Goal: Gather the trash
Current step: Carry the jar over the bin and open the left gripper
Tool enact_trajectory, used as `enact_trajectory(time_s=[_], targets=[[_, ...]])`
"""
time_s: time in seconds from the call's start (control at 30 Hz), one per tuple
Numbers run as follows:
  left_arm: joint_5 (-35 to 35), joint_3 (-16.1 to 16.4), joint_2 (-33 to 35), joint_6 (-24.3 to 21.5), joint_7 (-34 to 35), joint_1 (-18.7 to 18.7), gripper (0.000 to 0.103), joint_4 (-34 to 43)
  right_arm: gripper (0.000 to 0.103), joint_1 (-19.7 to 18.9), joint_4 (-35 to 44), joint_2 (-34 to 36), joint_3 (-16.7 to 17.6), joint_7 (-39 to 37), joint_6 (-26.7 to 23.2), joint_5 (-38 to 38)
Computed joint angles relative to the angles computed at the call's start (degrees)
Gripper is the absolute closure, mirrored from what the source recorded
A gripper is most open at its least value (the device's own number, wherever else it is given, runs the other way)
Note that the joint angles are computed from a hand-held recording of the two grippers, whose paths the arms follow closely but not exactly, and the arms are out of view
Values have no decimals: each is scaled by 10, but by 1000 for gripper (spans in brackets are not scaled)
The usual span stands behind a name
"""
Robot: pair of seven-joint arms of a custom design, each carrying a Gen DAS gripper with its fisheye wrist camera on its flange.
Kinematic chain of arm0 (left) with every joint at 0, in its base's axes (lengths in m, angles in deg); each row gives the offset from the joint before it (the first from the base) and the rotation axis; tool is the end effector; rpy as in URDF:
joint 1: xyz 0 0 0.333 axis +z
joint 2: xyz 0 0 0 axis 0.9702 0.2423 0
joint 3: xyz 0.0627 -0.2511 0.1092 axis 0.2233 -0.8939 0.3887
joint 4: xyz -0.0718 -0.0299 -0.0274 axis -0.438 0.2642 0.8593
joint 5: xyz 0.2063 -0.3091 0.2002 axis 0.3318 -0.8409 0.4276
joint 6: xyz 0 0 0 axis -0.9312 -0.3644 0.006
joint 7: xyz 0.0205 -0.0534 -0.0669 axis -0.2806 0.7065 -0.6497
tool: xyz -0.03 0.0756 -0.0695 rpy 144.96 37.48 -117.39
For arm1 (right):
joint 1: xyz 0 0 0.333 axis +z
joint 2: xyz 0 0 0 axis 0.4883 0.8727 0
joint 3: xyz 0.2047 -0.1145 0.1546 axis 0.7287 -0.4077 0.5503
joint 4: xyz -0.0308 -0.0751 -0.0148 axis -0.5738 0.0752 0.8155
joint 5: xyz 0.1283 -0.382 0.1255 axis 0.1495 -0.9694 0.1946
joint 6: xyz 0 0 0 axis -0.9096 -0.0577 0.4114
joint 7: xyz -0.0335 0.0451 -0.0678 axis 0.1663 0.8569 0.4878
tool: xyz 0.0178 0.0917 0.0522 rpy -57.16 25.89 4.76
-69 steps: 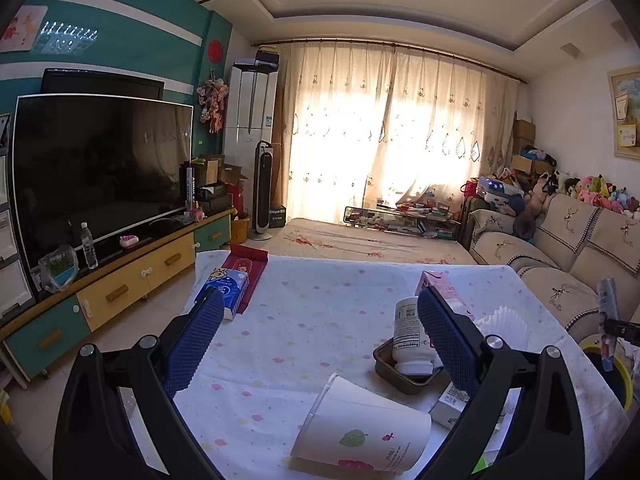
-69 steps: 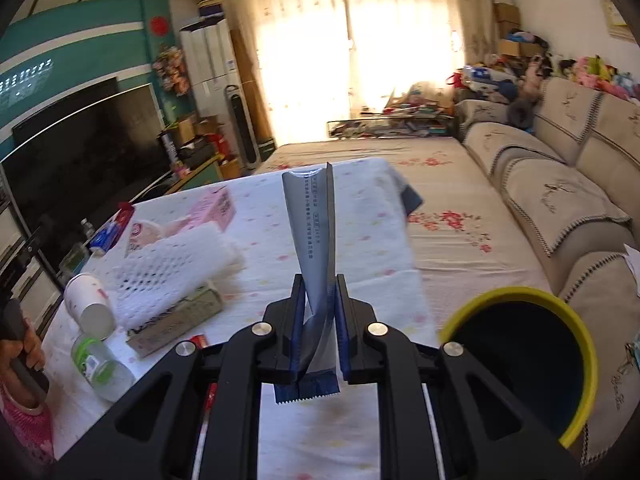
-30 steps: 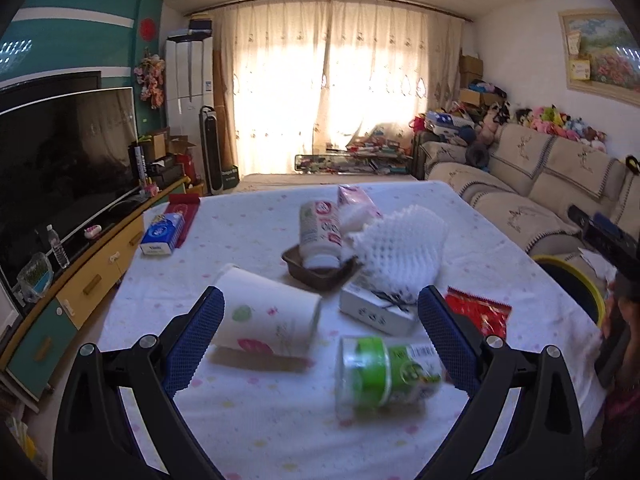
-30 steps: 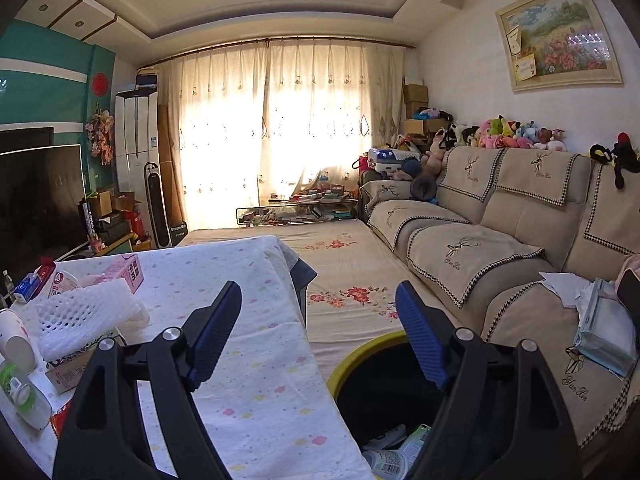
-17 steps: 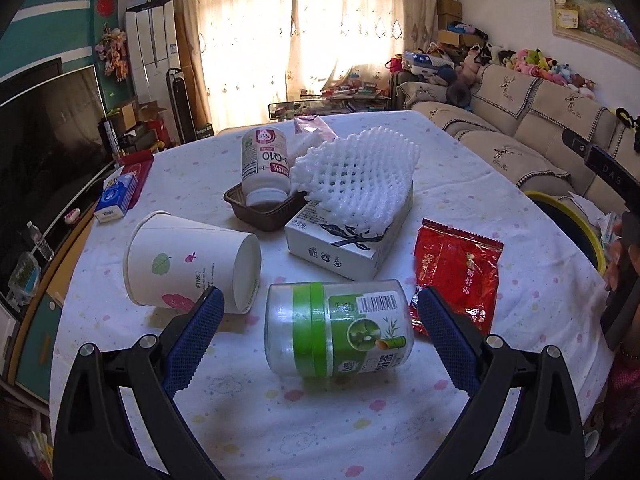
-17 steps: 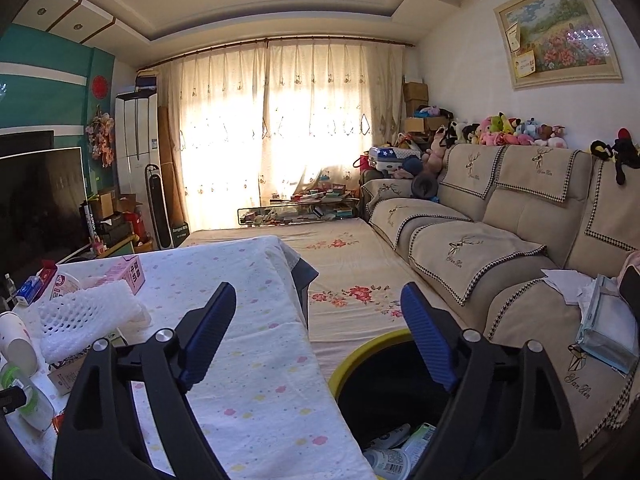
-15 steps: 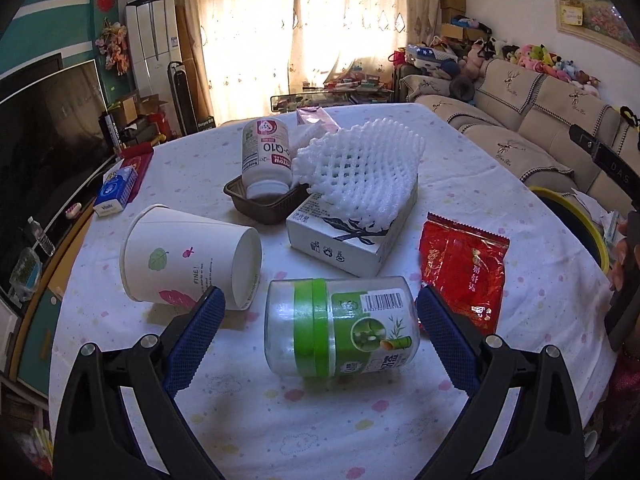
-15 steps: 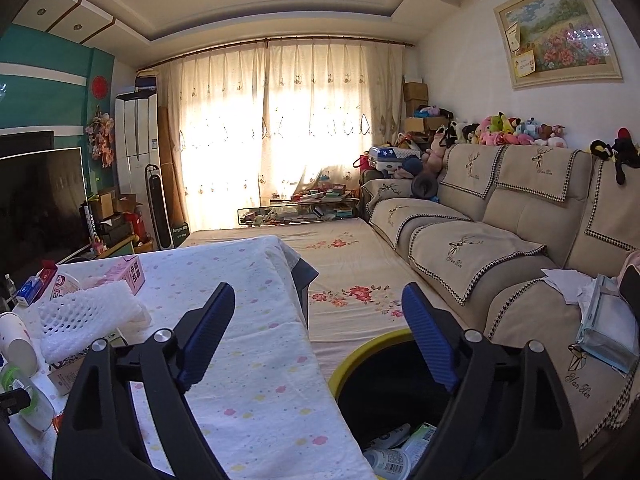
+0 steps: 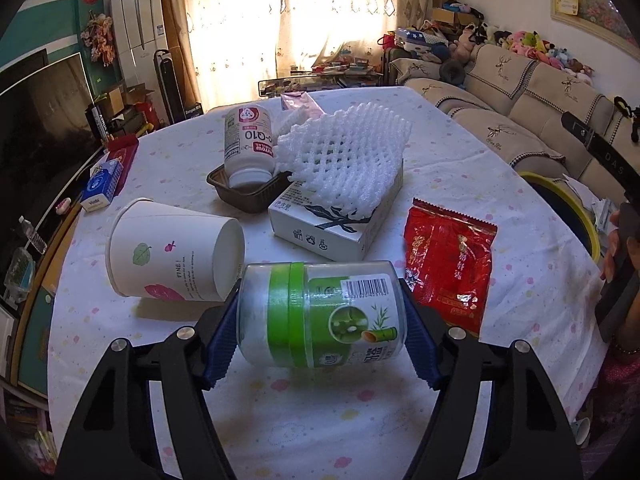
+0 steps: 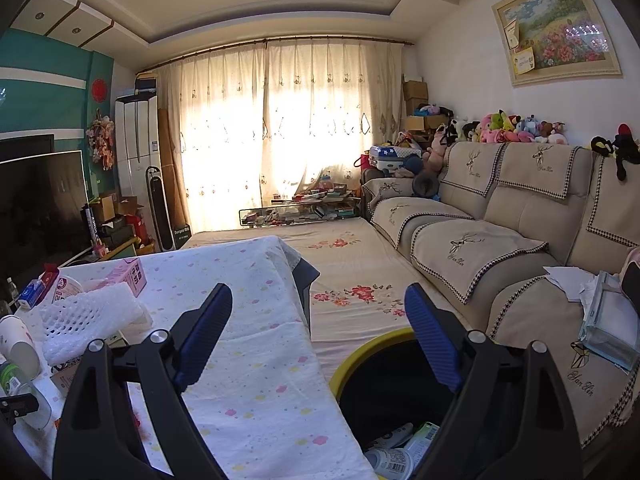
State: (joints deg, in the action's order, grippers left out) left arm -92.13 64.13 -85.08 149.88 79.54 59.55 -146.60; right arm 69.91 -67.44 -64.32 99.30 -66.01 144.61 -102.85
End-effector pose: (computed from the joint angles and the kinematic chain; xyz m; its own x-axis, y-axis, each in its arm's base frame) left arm 0.4956 -0.1711 0.4610 -0.4814 -0.8758 -0.0337 -0.6125 0.3637 -0.7018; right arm 0.3244 0.4470 0.4762 -0.4540 -0.8868 -0.0867 -0.2390 0.2150 -0.9469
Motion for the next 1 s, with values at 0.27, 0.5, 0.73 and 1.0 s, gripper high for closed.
enact_trajectory(time_s=[0.27, 0.5, 0.73, 1.0], targets=[[-36, 21, -52, 6, 51, -57, 32, -6, 20, -1, -70, -65, 22, 117, -11, -21], [-99, 15, -4, -21, 135, -125, 32, 66, 16, 7, -128, -141, 57, 116, -86, 69], [-137, -56, 110, -63, 179, -136, 32, 194, 14, 16, -185, -213, 87, 123, -149, 163], [12, -137, 297, -137, 65, -123, 32, 391, 13, 32, -217, -262, 112, 131, -226, 230]])
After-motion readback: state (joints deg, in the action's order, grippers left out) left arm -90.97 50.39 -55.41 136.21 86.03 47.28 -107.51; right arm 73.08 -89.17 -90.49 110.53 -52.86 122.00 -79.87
